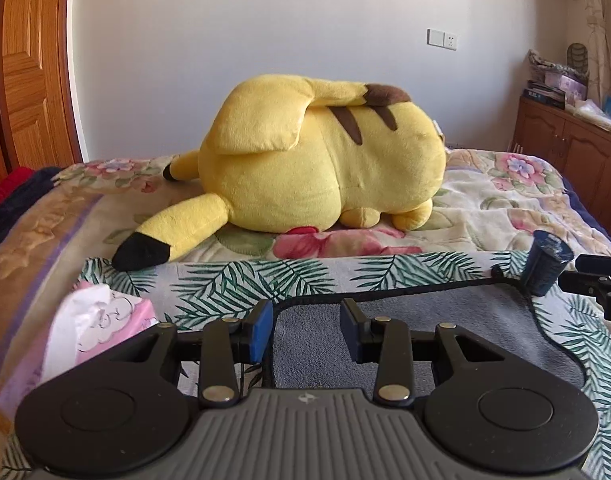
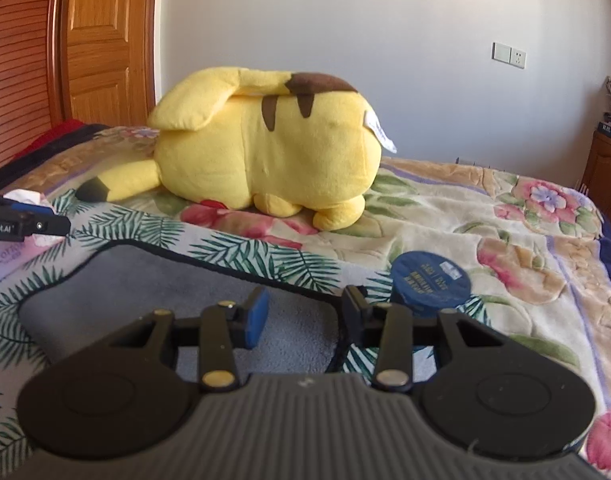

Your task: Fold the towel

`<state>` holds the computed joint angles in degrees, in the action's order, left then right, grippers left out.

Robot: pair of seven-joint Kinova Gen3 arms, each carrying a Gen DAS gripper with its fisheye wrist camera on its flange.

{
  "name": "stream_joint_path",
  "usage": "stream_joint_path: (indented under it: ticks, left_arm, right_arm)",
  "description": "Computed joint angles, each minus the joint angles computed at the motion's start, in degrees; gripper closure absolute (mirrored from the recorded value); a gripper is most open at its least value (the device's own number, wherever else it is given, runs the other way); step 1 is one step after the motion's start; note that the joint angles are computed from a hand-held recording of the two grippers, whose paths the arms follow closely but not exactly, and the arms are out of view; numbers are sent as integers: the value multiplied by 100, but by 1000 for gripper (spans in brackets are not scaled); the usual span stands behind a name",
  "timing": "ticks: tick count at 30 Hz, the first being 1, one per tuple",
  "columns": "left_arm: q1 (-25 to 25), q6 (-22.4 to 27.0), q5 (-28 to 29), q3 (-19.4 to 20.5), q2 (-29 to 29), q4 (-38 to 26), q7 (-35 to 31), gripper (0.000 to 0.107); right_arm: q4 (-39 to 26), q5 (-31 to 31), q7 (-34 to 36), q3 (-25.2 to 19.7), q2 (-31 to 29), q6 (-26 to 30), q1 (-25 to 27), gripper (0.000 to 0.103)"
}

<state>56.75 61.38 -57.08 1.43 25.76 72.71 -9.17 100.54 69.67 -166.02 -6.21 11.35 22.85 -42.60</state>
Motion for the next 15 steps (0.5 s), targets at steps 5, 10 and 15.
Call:
stream_joint_path:
  ticks: [5, 10, 15]
  left_arm:
    - [190, 425, -20, 99, -164, -236, -291, 85]
    - [352, 769, -39, 220, -300, -508, -416, 82]
    - [560, 1195, -59, 301, -292, -939, -681, 79]
  right_arm:
    - [15, -436, 388, -210, -394, 283, 42, 61]
    - [45, -615, 533, -489, -746, 544, 154, 61]
    - [96, -745, 578, -799, -1060, 792, 304, 61]
